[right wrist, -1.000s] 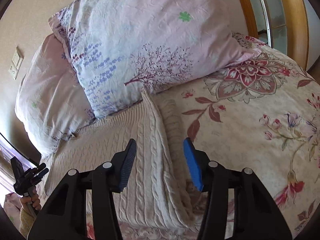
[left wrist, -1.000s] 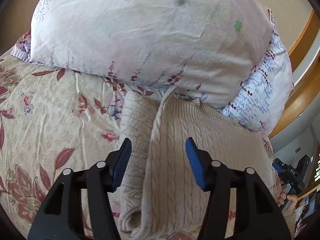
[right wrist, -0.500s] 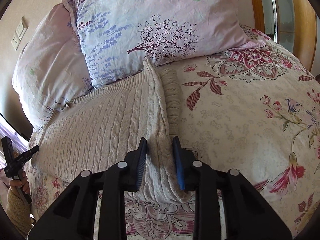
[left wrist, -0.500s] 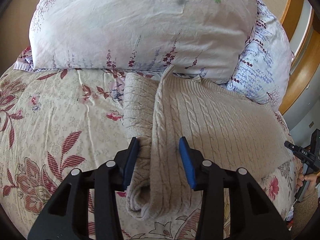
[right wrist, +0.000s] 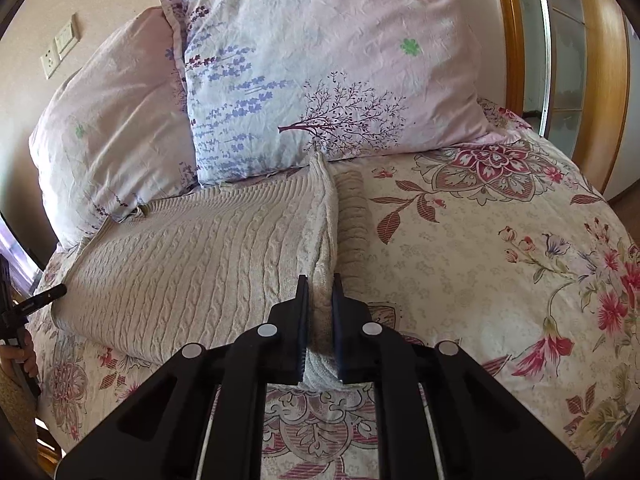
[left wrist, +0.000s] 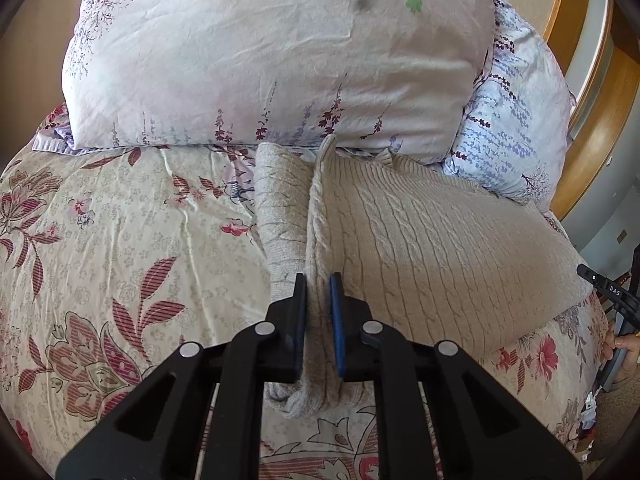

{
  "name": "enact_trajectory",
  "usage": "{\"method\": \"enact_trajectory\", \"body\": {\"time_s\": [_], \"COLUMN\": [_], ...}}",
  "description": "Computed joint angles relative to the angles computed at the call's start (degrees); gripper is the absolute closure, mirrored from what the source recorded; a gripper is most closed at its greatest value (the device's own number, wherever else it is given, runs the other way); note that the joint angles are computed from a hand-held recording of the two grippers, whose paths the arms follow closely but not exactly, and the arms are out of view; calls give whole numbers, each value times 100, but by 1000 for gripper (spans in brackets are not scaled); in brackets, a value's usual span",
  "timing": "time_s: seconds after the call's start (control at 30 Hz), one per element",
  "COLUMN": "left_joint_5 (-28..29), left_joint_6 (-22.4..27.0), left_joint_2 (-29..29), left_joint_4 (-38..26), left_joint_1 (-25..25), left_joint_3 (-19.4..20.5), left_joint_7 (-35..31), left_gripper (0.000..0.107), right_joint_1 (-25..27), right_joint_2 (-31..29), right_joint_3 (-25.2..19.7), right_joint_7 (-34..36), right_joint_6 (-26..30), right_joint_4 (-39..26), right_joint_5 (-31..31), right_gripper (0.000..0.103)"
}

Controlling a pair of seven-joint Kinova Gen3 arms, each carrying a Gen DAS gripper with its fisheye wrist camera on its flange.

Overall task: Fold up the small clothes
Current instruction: 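Lower the folded hem onto the sweater and open both grippers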

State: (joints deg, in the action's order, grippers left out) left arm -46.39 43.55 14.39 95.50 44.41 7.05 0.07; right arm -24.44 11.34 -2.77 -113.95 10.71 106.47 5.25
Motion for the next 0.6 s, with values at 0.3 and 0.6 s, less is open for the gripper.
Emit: {"method": "enact_trajectory", "body": {"time_s": [0.3,0.6], "left_joint_5": [16,159], "left_joint_6": [-323,-188], "left_joint_2": [-131,-16], "left_joint_4": [324,136], "left_joint_1": [-133,-72], "left_joint_3": [65,5], "left_joint_7": [-36,-243], "left_gripper": [100,85], "right_joint_1": [80,-493], "right_joint_2": [143,192], "right_joint_3": [12,435], "right_joint_7": [-124,-986], "right_joint_6": [310,616], "right_joint_4": [-22,-255], "right_joint_5": [-129,771], "right_gripper": [93,85]}}
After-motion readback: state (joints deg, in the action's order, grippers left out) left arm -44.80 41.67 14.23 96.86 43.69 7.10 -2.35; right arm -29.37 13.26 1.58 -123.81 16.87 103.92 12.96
